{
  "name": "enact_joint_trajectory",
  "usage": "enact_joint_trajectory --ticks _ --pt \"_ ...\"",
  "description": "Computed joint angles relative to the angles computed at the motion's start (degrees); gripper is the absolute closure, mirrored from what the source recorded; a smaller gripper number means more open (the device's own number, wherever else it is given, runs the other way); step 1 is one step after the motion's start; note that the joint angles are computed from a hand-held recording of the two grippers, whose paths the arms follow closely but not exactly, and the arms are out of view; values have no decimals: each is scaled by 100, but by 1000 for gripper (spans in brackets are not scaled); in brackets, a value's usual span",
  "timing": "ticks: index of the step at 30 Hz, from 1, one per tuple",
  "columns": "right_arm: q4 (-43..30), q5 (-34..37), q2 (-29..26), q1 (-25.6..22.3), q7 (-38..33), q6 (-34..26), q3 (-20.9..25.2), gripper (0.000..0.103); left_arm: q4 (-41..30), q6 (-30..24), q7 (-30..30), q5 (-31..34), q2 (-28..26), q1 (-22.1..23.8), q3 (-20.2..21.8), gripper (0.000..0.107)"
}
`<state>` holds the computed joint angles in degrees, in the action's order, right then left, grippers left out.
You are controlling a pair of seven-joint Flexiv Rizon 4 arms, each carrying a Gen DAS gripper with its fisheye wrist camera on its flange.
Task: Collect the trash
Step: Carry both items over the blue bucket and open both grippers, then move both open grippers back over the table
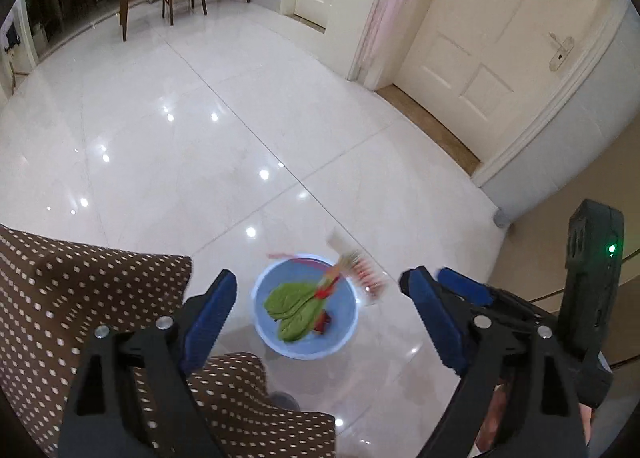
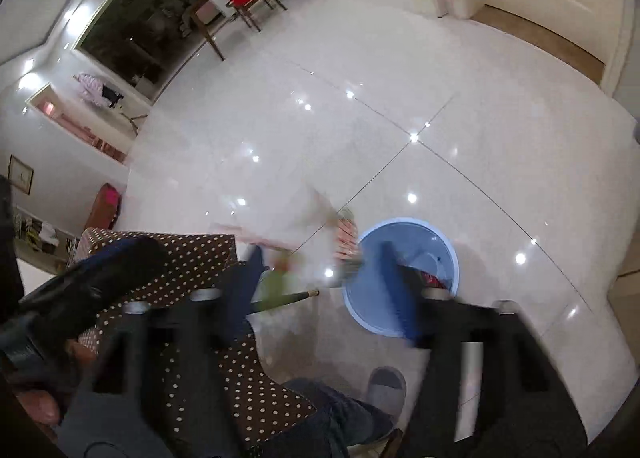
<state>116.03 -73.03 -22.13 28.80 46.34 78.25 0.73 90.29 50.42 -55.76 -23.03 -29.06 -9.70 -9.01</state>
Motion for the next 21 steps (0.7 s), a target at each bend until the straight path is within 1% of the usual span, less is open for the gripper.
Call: enact_joint_trajectory --ticks 1,2,3,5,8,10,12,14,16,18,21 --pt "21 -64 0 8 95 26 -22 32 22 59 -22 38 25 -14 30 19" --pt "36 -67 -3 11 149 11 -15 21 53 118 -22 49 49 -14 38 18" --pt "79 -103 40 37 252 -67 -16 12 123 216 11 50 98 1 40 18" --pt "100 -287 84 43 479 -151 -7 6 226 356 45 45 192 14 37 18" --pt "148 -179 205 77 510 -533 177 6 488 606 222 -112 400 99 -28 17" --pt "116 168 298 115 175 -899 334 6 673 749 362 -238 564 146 -63 17" --pt "11 363 326 179 -4 -1128 404 6 886 911 582 -414 739 200 -112 17" --pt "-30 411 439 283 -42 -1406 458 6 1136 1085 873 -671 966 259 -174 15" --pt "-119 430 515 345 -123 -1626 515 6 1345 1124 1189 -1030 1195 328 -231 15" --pt "-222 484 617 449 -242 -1959 606 6 1455 1093 1411 -1297 1372 329 -202 15" --pt "-447 559 681 605 -487 -2422 730 6 1727 1250 1894 -1853 1720 314 -136 14"
